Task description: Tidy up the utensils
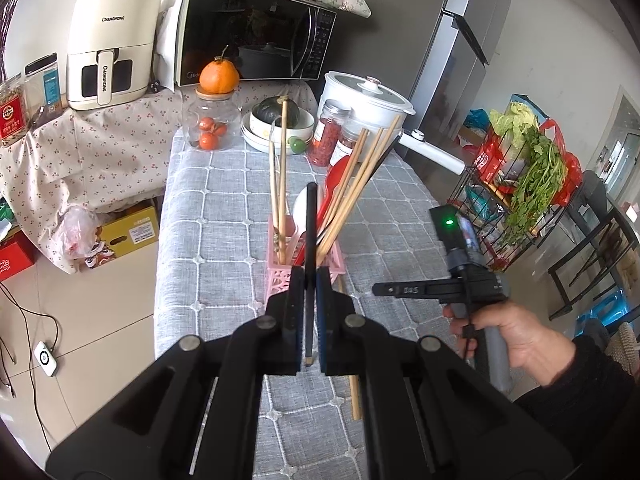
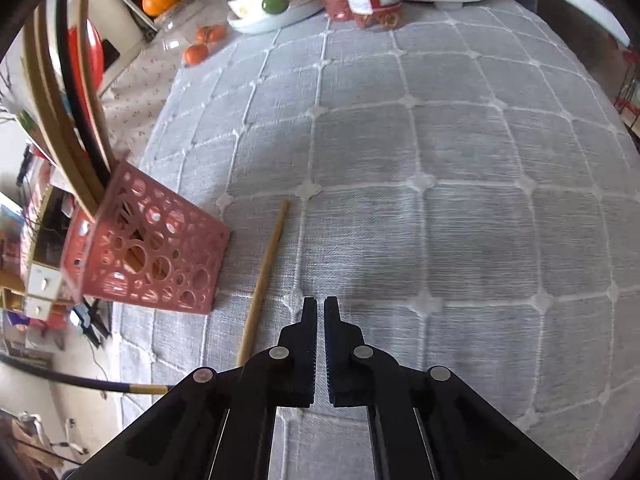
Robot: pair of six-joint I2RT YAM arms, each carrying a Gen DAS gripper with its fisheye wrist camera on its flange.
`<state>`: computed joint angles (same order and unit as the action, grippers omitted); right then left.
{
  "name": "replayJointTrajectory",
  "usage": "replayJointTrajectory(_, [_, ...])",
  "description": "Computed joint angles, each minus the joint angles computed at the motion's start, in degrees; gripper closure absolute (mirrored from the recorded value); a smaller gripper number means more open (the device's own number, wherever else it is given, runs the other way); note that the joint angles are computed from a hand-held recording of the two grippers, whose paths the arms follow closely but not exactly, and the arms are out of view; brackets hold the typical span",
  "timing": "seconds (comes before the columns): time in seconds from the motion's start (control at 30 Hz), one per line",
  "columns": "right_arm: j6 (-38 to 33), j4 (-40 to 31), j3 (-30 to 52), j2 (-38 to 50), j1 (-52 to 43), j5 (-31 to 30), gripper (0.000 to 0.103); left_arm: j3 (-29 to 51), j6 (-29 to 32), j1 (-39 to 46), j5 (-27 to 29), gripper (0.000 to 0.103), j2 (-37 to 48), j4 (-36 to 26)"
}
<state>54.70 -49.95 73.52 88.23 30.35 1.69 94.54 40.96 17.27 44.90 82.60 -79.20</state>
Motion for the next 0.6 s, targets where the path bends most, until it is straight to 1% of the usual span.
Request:
replayJointTrajectory(0.03, [0.21, 0.14, -1.27, -2.14, 0.18, 0.54, 0.099, 0.02, -0.11, -0.05, -0.04, 0.097, -0.06, 0.01])
replayJointTrajectory(0.07, [0.16, 0.62, -2.34, -4.25, 0.34, 1.29, 0.096, 0.05, -0.30, -0.17, -0.08, 0.097, -0.15, -0.02])
replayJointTrajectory(0.13, [0.27, 1.26, -3.45, -6.66, 0.53, 1.94, 0.095, 0.14, -0.57, -0.29, 0.08, 0.097, -0.23, -0.02])
replayJointTrajectory(0.2, [0.42, 1.96, -4.32, -7.84, 1.04, 1.79, 0.083, 0.11, -0.72, -0.32, 0.18, 0.097, -0.42, 0.18])
replayJointTrajectory(0.23, [0.39, 1.98, -4.52, -8.04, 1.31, 1.65, 0.068, -0.01, -0.89, -0.27, 0.20, 0.097, -0.57, 0.45])
replayJointTrajectory(0.27, [0.54, 2.29, -4.21, -7.46, 1.69, 1.80, 0.057, -0.03, -0.99, -0.21, 0.20, 0.097, -0.59, 0.60])
replayJointTrajectory(0.33, [0.69, 2.62, -2.99, -5.87, 2.50, 2.40, 0.057, -0.07, -0.86, 0.15, 0.17, 0.097, -0.38, 0.68])
replayJointTrajectory(0.43, [0.40, 2.10, 2.98, 1.53, 3.79, 4.00, 0.057, -0.24, -0.81, 0.54, -0.24, 0.097, -0.06, 0.89])
replayJointTrajectory(0.53, [0.15, 0.32, 6.72, 7.39, 4.16, 5.22, 0.057, 0.18, -0.56, 0.97, -0.23, 0.097, 0.65, 0.53])
replayJointTrajectory(0.6, [-0.13, -0.95, 8.94, 9.81, 5.20, 8.46, 0.059, 0.35, -0.32, 0.87, -0.20, 0.097, 0.77, 0.36])
